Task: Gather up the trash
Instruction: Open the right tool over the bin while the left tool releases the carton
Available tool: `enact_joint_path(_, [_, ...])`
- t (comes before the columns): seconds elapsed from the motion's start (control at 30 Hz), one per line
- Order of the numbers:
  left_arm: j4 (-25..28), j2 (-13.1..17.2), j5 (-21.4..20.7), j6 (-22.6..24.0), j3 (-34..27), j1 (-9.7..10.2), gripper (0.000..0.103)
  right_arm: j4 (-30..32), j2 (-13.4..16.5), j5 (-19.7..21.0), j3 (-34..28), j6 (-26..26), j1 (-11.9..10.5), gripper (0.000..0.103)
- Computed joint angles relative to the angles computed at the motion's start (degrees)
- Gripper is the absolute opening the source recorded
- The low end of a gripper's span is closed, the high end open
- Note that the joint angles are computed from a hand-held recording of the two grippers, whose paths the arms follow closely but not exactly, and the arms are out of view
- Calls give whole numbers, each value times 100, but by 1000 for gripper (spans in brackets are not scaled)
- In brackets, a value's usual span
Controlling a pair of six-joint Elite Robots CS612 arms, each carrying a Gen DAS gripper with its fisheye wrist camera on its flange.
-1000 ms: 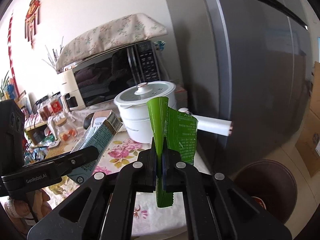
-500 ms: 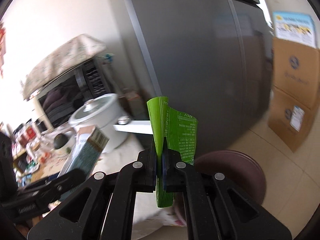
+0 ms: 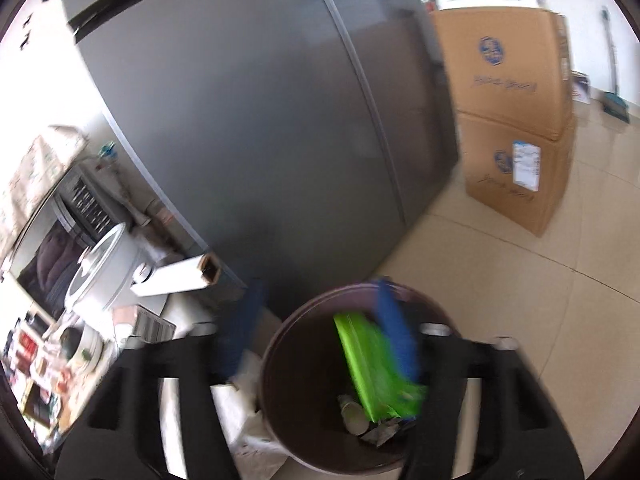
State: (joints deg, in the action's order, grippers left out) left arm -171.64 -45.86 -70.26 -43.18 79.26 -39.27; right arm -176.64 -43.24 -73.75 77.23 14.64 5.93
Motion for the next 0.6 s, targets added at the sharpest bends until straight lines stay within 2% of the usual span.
enact_joint_path(0.07, [94,76,-50,27,-125,9,57,-10,-9,13,5,77,-20,65])
enact_joint_path(0.13, [207,156,-85,58,-256,15,57,-86,-22,-66,35,248,-43,77])
enact_joint_path(0.27, [439,314,-129,89,-519,29,57,-206,-53,-180,79,470,-96,82])
enact_joint_path(0.33, [525,384,-145,98,-644,37,57,-236,-96,-472,126,508,-81,90])
enact_joint_path(0.4, [592,438,-150,129,-740,46,57,-258,-130,-806,167,520,-53,94])
enact_joint_path(0.47, [657,481,-161,133,-812,59,58,-260,-149,-1204,191,467,-18,96])
enact_joint_path(0.57, [789,603,-432,96,-993,121,58,-195,-136,-1932,163,332,55,96])
enact_joint_path(0.6, [871,638,-502,54,-1050,140,61,-170,-128,-2067,155,300,63,96])
